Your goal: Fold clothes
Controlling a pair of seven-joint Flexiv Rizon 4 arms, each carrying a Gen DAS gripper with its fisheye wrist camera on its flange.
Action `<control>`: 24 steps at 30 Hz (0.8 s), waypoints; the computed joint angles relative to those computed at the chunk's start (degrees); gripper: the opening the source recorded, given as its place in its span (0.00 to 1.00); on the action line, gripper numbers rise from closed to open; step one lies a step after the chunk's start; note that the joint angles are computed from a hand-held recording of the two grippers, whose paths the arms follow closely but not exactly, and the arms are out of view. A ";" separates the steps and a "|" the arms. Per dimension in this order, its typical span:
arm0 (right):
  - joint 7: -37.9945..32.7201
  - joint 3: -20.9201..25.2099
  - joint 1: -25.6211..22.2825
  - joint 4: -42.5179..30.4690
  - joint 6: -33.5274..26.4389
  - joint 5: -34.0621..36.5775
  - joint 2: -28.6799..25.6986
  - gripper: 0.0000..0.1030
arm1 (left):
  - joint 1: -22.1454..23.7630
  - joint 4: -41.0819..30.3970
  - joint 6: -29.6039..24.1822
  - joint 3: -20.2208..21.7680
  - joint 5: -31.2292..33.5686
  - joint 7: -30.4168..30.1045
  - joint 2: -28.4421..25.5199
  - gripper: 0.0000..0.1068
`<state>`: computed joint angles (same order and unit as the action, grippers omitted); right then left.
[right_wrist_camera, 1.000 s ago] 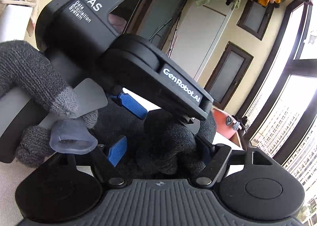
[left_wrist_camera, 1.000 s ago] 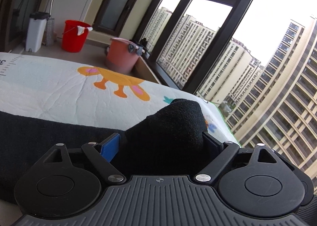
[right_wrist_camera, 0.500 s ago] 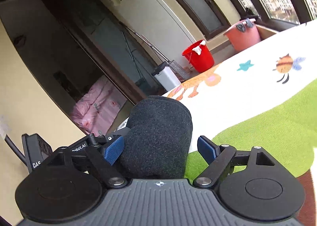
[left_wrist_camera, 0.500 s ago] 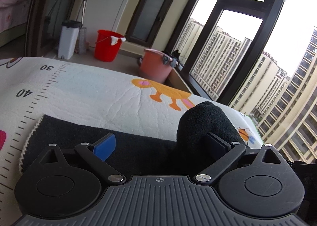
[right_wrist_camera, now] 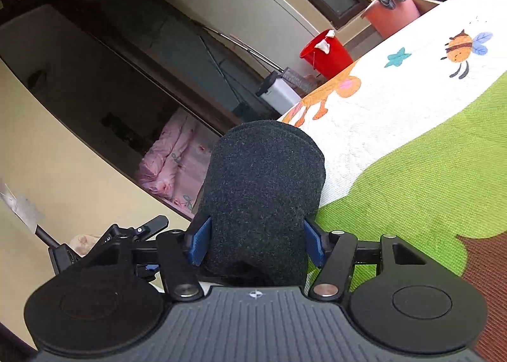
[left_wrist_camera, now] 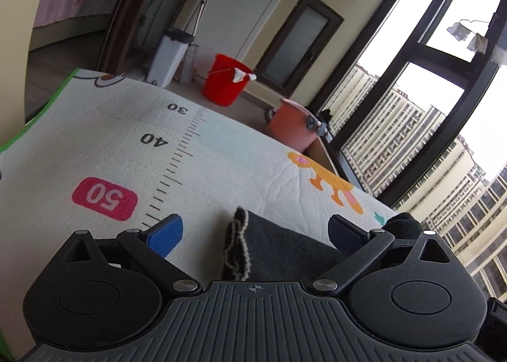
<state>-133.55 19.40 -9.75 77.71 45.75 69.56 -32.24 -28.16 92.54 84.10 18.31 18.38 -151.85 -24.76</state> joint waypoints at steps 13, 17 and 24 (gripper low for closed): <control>-26.99 2.69 9.89 12.34 35.13 -13.11 7.65 0.73 | 6.63 -8.61 0.71 -18.36 -11.72 29.66 -7.16 0.95; -31.46 6.83 11.27 13.51 44.06 -15.75 6.08 0.81 | 1.77 -16.34 -2.17 -13.93 -12.96 31.41 -11.63 0.95; -26.44 11.10 6.90 13.61 42.39 -19.65 4.83 0.93 | -3.72 -26.80 -10.73 -6.24 -9.23 28.32 -17.41 0.96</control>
